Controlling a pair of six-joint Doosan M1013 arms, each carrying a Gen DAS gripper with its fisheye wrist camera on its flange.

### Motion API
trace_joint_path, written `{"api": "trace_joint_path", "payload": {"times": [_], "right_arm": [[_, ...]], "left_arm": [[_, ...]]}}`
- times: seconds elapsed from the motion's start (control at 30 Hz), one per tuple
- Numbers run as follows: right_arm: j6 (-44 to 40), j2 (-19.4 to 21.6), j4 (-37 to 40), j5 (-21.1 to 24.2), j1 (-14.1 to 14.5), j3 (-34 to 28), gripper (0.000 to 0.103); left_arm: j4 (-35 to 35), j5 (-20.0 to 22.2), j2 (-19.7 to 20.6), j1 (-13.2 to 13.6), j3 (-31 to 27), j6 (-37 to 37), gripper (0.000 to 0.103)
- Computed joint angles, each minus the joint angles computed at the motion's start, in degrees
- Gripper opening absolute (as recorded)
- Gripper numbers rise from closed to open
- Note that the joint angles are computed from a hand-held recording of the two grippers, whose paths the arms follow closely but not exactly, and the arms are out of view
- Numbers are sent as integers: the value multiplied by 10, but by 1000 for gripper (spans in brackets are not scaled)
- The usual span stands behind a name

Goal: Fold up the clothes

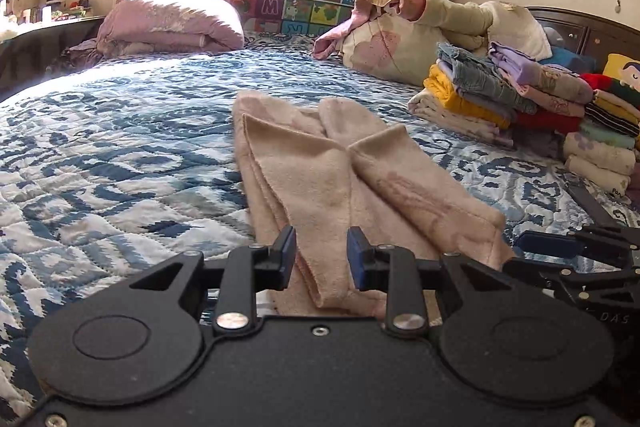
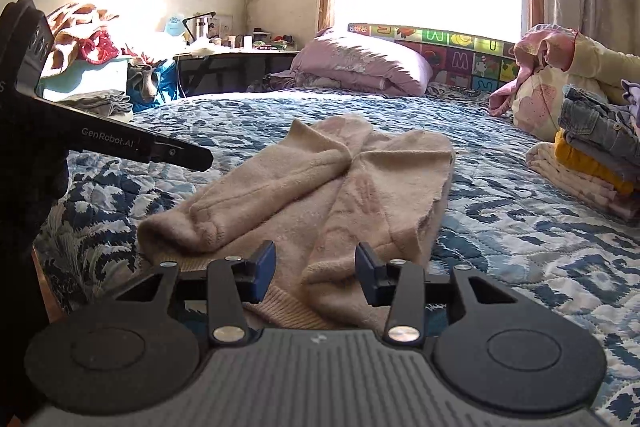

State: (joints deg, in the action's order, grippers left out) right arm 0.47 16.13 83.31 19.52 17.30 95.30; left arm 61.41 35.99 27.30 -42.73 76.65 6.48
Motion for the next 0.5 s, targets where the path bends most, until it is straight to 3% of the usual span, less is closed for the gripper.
{"api": "trace_joint_path", "payload": {"times": [0.03, 0.1, 0.13, 0.17, 0.23, 0.37, 0.5], "right_arm": [[21, 1, -4, -2, -2, -2, 44], [83, 6, -26, 0, -8, -7, 44], [130, 9, -38, 9, -13, -11, 46], [183, 13, -49, 21, -19, -15, 51], [260, 20, -54, 43, -30, -20, 60], [422, 42, -55, 93, -52, -33, 65], [432, 63, 26, 155, -63, -40, 69]], "left_arm": [[-31, 11, 2, 4, -5, -8, 27], [-76, -20, -7, 17, 8, -71, 34], [-83, -50, -15, 25, 23, -127, 50], [-86, -81, -23, 33, 38, -185, 57], [-102, -133, -34, 45, 61, -259, 57], [-174, -192, -35, 53, 75, -257, 58], [-202, -201, -31, 46, 72, -244, 57]]}}
